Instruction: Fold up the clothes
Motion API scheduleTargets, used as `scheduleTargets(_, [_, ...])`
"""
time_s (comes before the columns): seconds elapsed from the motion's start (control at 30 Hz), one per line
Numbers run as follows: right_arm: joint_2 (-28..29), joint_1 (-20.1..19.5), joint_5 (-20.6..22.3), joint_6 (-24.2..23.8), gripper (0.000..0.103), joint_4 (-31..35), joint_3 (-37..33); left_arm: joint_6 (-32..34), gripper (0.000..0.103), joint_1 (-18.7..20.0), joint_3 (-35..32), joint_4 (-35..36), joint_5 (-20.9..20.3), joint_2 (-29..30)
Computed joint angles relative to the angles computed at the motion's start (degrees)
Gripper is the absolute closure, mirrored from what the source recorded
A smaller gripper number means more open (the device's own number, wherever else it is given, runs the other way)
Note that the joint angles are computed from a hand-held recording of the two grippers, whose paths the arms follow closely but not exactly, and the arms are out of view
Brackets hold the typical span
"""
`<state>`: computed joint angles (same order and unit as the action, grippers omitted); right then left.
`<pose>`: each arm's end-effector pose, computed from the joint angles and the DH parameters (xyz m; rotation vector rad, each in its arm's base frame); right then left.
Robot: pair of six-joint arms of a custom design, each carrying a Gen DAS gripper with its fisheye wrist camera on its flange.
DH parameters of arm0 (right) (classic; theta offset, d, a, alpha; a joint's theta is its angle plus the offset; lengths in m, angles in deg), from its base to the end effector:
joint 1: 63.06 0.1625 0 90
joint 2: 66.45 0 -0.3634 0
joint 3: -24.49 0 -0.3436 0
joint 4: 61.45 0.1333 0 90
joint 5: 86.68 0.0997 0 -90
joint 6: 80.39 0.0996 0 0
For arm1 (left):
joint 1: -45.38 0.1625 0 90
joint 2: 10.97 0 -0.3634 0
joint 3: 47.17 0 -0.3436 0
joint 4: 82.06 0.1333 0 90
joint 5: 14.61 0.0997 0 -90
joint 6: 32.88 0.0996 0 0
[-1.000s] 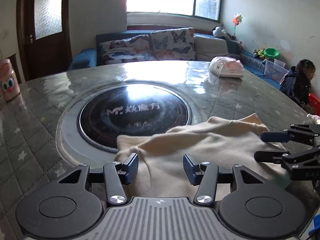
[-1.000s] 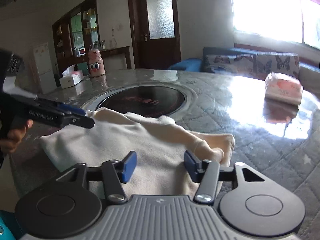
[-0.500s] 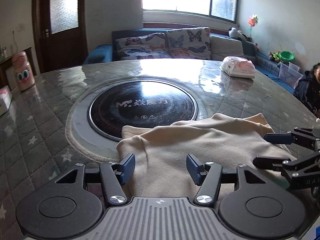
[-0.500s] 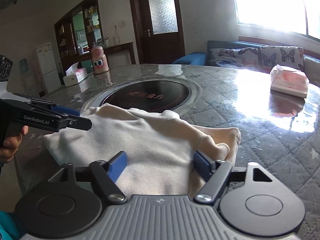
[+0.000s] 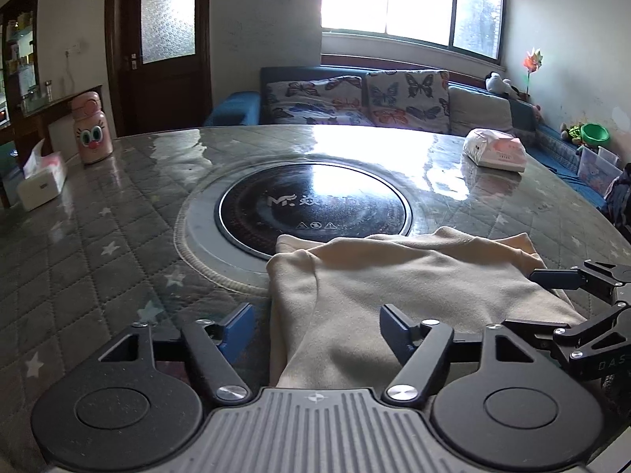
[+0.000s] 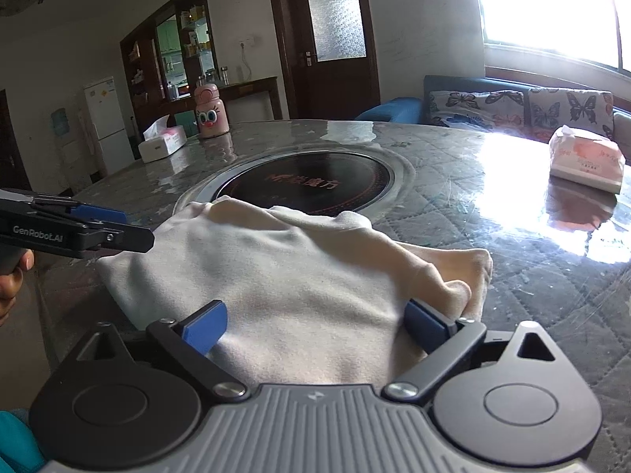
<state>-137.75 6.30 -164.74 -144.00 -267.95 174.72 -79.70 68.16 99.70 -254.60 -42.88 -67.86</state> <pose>0.0309 -0.3546 0.1531 1.0853 -2.4934 0.8762 -0.1831 -0.3166 0.0636 0.4835 2.1945 -1.0463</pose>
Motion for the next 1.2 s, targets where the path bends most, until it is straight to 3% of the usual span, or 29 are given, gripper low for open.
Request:
scheduleTargets(0.2, [-0.6,-0.1,0.2,0.0,0.000,1.8,-0.2,0.7,0.022,-0.5,-0.2,-0.5,0.0,0.2])
scheduleTargets(0.27, [-0.4,0.0,0.0,0.0,0.000,1.4,-0.2,1.5,0.012,-0.7,0.1,-2.5,0.1,0.6])
scheduleTargets(0.43, [0.3,0.5,-0.9,-0.1,0.000,0.2,-0.1,6.2,0.000,-1.3,1.7,-11.0,-0.6,2.0])
scheduleTargets(0.8, [2.8,2.0,-3.5,-1.1,0.000,-3.9,0.1,24.7,0.000,-0.3,5.2,-35.5,-3.6,5.1])
scheduleTargets(1.0, [2.8,2.8,-4.8,-1.0,0.000,-3.5,-0.2,29.3,0.000,2.1,7.0,-41.9,-6.1,3.9])
scheduleTargets(1.2, [8.0,8.5,-12.5,5.3,0.000,-15.5,0.9,32.5,0.000,3.4,9.5,-50.9,-7.7,5.0])
